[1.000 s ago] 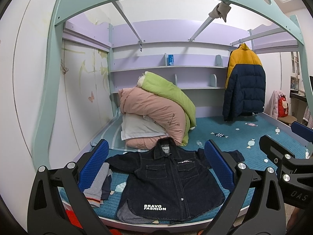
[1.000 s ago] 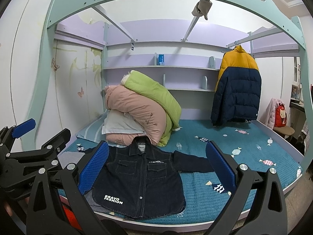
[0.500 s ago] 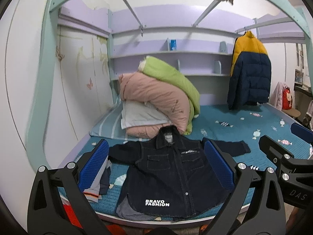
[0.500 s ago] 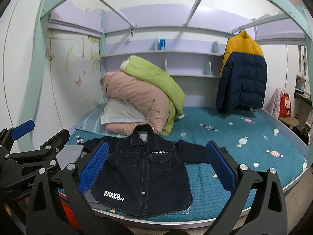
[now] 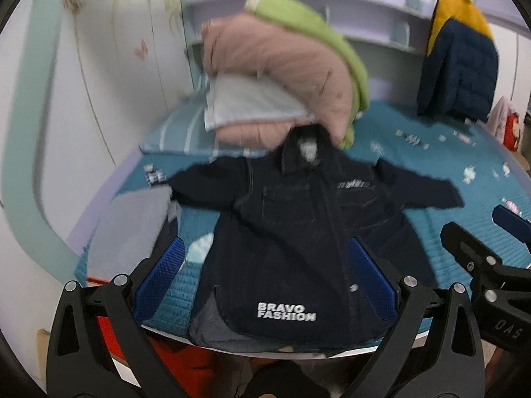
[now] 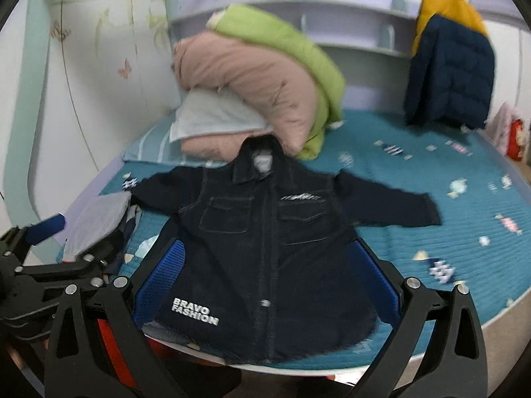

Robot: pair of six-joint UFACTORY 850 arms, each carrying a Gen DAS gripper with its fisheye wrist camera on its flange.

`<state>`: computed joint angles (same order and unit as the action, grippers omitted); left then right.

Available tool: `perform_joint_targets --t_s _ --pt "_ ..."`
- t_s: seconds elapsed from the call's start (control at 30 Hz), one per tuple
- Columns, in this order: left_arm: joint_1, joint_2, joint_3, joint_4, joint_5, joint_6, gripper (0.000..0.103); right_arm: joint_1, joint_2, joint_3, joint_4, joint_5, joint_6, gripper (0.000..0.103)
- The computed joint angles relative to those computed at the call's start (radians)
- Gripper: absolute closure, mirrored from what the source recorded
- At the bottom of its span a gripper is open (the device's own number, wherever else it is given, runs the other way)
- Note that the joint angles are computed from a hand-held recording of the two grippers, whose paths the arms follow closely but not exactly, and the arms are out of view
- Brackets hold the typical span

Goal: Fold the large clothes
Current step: 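Move both tools down toward the denim jacket's sleeves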

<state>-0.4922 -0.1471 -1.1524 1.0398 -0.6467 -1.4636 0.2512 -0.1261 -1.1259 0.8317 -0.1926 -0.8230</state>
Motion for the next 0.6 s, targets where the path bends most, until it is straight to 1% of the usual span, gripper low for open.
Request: perform_joint_targets --t_s 0.03,0.07,0.1,0.13,0.2,0.23,0.37,0.4,0.43,0.5,0.53,0.6 --pt "0.027 -0.018 -0.008 -0.052 0.028 0.048 0.005 0.009 -0.026 -0.018 -0.010 -0.006 0.011 0.007" --pt "0.074 -0.045 -0.018 -0.147 0.078 0.130 0.005 0.017 -0.063 -0.047 -0.033 -0.026 0.033 0.007" --pt "0.105 -0.061 -0.024 -0.218 0.116 0.190 0.005 0.023 -0.118 -0.092 -0.014 -0.063 0.018 0.007" --pt "0.136 -0.075 -0.027 -0.294 0.148 0.253 0.005 0.027 -0.147 -0.117 -0.019 -0.083 0.030 0.007" --pt "0.208 -0.117 -0.044 -0.461 0.193 0.399 0.005 0.041 -0.236 -0.196 -0.032 -0.121 0.062 0.007" --pt "0.243 -0.136 -0.051 -0.523 0.206 0.458 0.005 0.046 -0.262 -0.219 -0.033 -0.128 0.068 0.007" --pt "0.374 -0.199 -0.093 -0.666 0.225 0.591 0.005 0.071 -0.393 -0.346 -0.029 -0.133 0.084 0.007" --pt "0.417 -0.214 -0.106 -0.699 0.236 0.616 0.005 0.080 -0.432 -0.387 -0.027 -0.127 0.083 0.007" --pt "0.444 -0.228 -0.122 -0.721 0.242 0.635 0.005 0.088 -0.462 -0.420 -0.043 -0.119 0.097 0.007" --pt "0.513 -0.274 -0.177 -0.757 0.239 0.677 0.005 0.099 -0.518 -0.483 -0.053 -0.124 0.103 0.007" --pt "0.542 -0.300 -0.209 -0.798 0.233 0.724 0.005 0.106 -0.544 -0.514 -0.057 -0.123 0.105 0.007" --pt "0.598 -0.376 -0.301 -0.881 0.191 0.812 0.005 0.121 -0.603 -0.585 -0.117 -0.122 0.147 0.007"
